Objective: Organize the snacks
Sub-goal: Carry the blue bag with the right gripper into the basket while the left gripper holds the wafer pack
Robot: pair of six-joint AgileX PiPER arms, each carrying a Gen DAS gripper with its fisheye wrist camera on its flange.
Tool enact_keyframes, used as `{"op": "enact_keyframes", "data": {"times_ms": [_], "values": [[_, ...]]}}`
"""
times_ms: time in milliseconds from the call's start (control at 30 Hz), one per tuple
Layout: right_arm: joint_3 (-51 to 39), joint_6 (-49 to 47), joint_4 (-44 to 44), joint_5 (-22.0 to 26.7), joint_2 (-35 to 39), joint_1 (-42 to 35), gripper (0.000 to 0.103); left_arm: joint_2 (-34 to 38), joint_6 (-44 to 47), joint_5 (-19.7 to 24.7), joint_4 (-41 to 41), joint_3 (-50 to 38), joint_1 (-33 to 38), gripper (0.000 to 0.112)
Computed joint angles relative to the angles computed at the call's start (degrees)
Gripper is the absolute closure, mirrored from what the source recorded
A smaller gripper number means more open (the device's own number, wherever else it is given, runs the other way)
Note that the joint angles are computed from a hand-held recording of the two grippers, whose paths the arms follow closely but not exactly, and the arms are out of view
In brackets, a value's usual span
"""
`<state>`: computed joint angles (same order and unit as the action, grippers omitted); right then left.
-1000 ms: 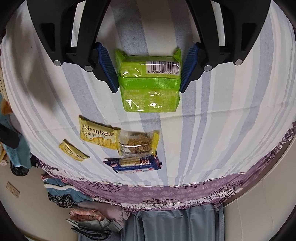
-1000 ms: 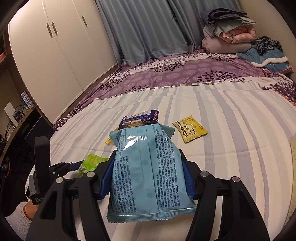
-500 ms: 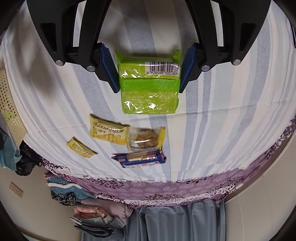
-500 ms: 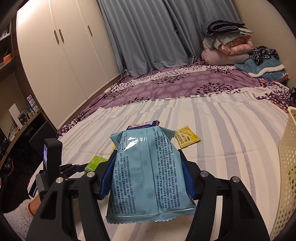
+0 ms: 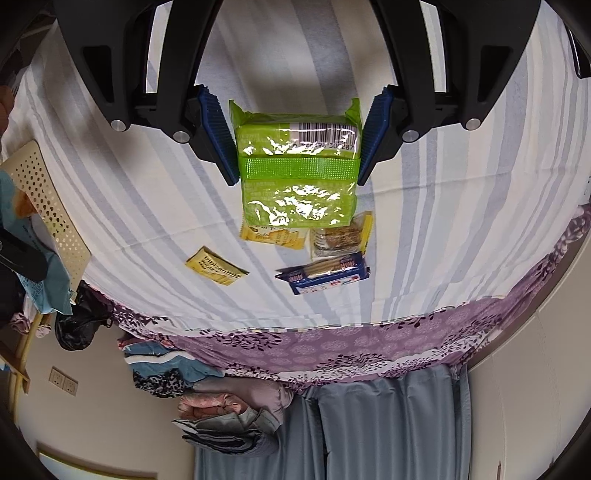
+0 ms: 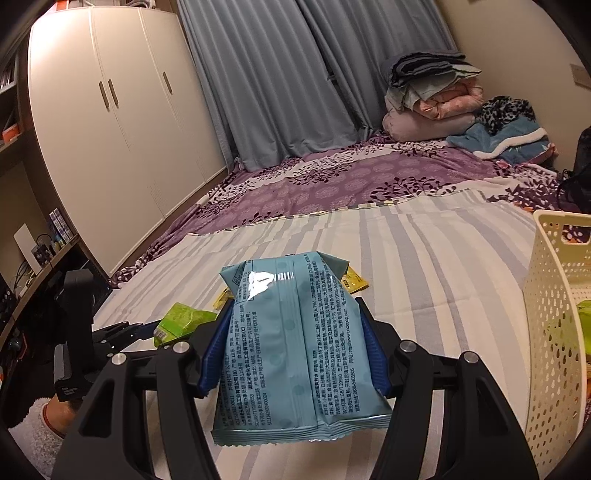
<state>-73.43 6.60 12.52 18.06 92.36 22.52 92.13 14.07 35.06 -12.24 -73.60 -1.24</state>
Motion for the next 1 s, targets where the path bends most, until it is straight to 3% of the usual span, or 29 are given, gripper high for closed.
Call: {"op": "enact_keyframes", "data": {"times_ms": [600, 1000], "values": [[10.5, 7.9, -6.7, -2.7, -11.2, -7.6, 0.041, -2.5, -1.5, 0.9, 1.3, -1.1, -6.7, 0.048], [16.1, 19.5, -19.0, -1.8, -18.4, -14.2, 0.041, -3.0, 0.2, 1.5, -1.0, -1.9, -9.2, 0.048]]}}
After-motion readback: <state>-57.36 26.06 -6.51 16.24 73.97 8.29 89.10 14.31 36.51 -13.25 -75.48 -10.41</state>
